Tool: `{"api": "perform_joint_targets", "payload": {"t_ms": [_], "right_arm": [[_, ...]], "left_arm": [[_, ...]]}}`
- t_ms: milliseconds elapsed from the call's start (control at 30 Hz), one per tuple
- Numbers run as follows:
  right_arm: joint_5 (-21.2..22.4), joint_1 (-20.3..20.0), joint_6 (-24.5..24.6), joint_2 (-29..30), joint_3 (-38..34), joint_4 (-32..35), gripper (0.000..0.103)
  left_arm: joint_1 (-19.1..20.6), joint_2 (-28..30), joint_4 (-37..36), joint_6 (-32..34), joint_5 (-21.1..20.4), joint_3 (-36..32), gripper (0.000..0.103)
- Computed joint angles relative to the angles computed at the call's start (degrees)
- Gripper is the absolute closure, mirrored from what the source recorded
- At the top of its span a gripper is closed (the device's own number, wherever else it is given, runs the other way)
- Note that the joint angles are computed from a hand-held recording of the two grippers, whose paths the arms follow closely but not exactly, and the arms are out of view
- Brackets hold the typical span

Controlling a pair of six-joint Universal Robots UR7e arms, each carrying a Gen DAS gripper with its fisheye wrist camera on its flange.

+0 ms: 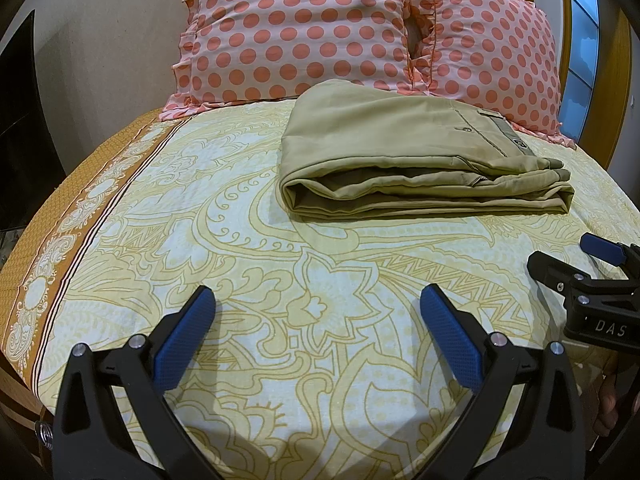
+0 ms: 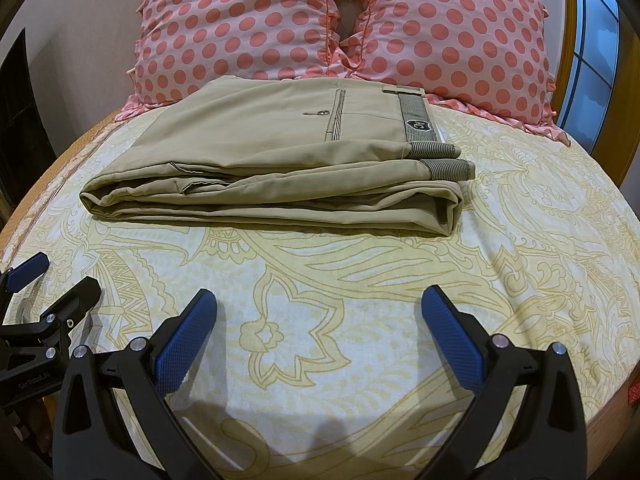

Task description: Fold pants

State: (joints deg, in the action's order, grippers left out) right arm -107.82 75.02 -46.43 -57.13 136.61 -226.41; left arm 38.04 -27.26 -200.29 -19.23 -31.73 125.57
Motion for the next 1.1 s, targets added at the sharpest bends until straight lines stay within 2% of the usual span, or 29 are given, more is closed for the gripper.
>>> {"api": "perform_joint_targets", "payload": {"t_ms": [800, 1100], "right_arm": [[0.0, 0.0, 0.0, 0.0, 0.0, -0.1, 0.001], [0.0, 0.0, 0.0, 0.1, 0.0, -0.1, 0.001]], "left_arm": [[0.1, -0.7, 2.4, -1.2, -0.2, -0.1, 0.002], [0.2, -0.2, 0.4, 0.6, -0.6, 0.0, 0.002]]}}
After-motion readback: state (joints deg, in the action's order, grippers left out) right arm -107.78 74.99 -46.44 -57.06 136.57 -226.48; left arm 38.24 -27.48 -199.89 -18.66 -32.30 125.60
